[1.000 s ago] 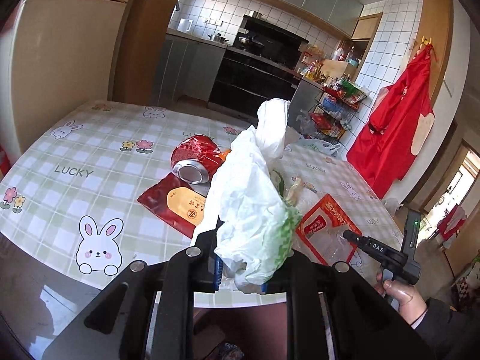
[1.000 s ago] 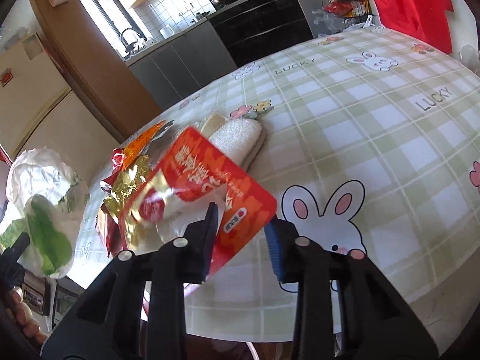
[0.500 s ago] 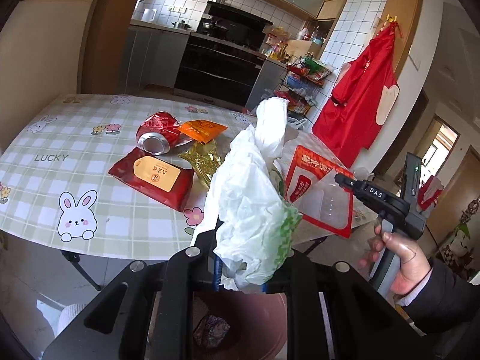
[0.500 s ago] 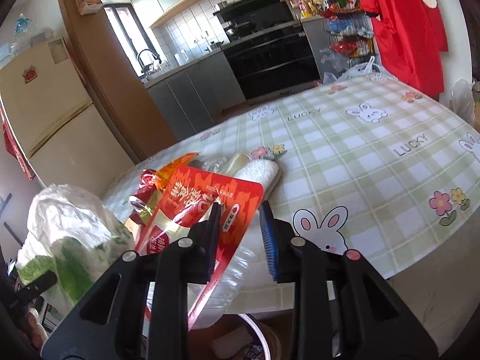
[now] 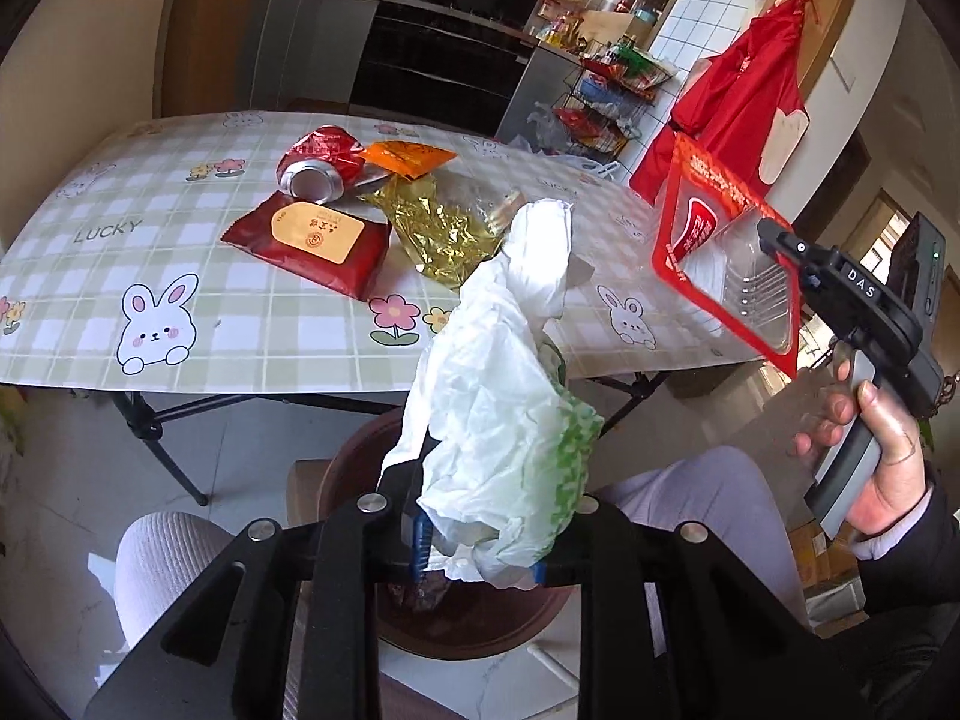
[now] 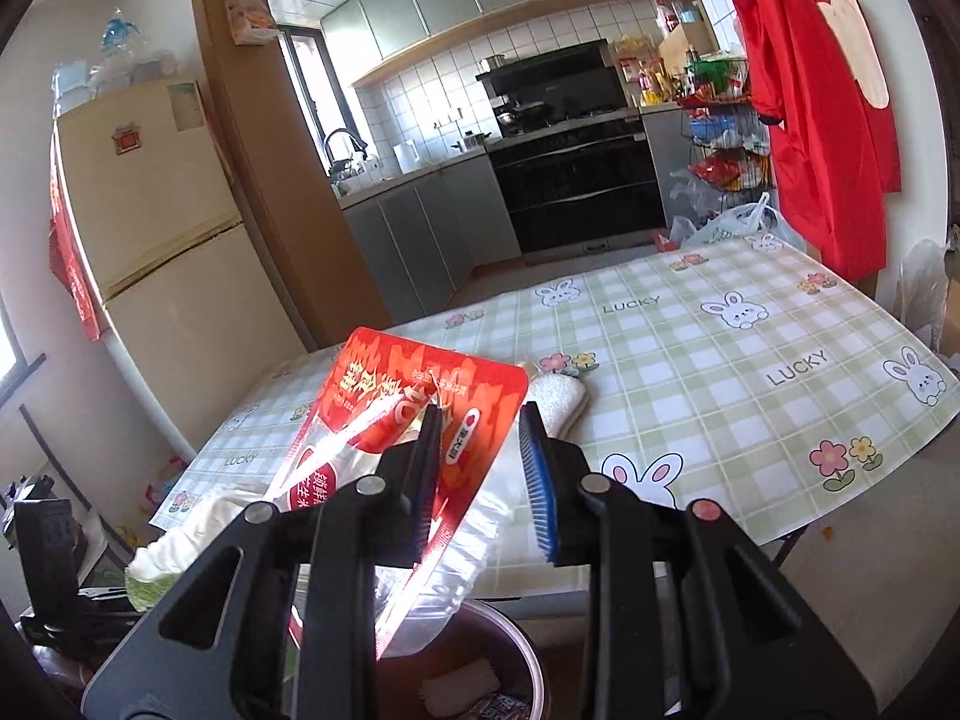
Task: Collect trash
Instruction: 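Drop the white bag into the bin with the left gripper while the right gripper drops the packet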
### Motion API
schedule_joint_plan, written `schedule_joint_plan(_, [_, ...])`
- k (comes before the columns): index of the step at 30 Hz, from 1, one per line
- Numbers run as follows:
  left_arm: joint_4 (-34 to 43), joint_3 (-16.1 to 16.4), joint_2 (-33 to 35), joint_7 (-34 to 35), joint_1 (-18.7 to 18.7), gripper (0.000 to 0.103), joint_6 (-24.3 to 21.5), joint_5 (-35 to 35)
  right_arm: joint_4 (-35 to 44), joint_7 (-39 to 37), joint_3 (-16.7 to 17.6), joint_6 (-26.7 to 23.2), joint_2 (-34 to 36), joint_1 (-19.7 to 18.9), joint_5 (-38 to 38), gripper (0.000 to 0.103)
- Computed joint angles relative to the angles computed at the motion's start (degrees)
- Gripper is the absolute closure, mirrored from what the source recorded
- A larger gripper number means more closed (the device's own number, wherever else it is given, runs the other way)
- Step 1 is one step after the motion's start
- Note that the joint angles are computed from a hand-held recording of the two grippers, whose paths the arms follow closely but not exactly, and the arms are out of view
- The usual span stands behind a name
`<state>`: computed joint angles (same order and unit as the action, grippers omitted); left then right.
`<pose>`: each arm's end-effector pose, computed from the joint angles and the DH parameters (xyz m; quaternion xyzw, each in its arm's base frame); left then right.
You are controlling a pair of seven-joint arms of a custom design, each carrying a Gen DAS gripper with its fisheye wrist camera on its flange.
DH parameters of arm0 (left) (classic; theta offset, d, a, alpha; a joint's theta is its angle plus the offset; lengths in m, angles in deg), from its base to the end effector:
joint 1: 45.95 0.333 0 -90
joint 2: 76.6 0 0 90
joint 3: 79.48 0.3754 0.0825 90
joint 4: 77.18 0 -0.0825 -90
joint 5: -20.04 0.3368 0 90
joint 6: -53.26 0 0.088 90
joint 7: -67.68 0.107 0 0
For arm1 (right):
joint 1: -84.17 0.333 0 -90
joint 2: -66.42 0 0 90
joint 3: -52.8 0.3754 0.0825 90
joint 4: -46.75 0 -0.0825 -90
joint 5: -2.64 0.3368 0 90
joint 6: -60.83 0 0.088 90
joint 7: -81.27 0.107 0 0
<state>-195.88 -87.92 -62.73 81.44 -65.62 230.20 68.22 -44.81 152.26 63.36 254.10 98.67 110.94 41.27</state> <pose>0.4978 -0.3267 0.4790 -0.6636 0.6404 -0.3692 0.1152 0.6286 0.3456 0.5103 -0.6296 0.5500 -0.1850 0.5166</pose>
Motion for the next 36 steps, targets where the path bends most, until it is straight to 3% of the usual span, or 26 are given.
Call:
schedule_joint_plan(1, [0.1,-0.67,0.05,1.03,0.44,0.071,0.03,-0.61,-0.54,-0.2,0.49,0.47,-0.42,-0.28,-0.16,0.074])
schedule_joint_plan(3, [0.48,0.04,-0.1,0.6,-0.24,0.046,1.16,0.31,-1.29,-0.56,1.53,1.22,-0.91,-0.97,-0.62,0.074])
schedule_joint_plan(5, [1.59,2.99,-0.31,-2.88,-2.73,0.031,1.4,4.04,-1.58,-0.68,2.32,1.64,-0.96,-1.63,-1.01,0.074])
schedule_joint_plan(11, [4.64,6.76,-2.21,-17.62,-5.88,0.01,-6.5,18.86,-1.45,-0.91,-0.48,-0.04,-1.4,0.62,-0.82,0.074])
schedule_joint_plan(16, [3.74,5.77,-4.91,-27.45,-4.27,0.006,-13.07,25.8,0.18,-2.31,-0.98,-2.65,-0.85,1.57,-2.17,0.074])
schedule_joint_plan(20, [1.53,3.83,-6.76,-30.19,-0.59,0.006,-14.71,22.76,1.63,-3.18,-1.56,-5.23,-0.11,2.76,-3.1,0.074])
schedule_joint_plan(23, [0.03,2.52,-8.33,-34.98,1.49,0.006,-16.08,24.83,2.87,-2.99,-3.01,-7.92,0.66,4.28,-3.77,0.074])
schedule_joint_plan(28, [-1.58,-0.37,-9.43,-36.99,4.89,0.006,-16.07,24.68,4.63,-2.93,-3.6,-11.65,1.67,5.66,-5.51,0.073])
schedule_joint_plan(36, [-2.05,-2.0,-9.48,-37.57,6.32,0.006,-15.98,24.97,4.89,-3.92,-3.92,-12.46,1.74,6.8,-7.34,0.052])
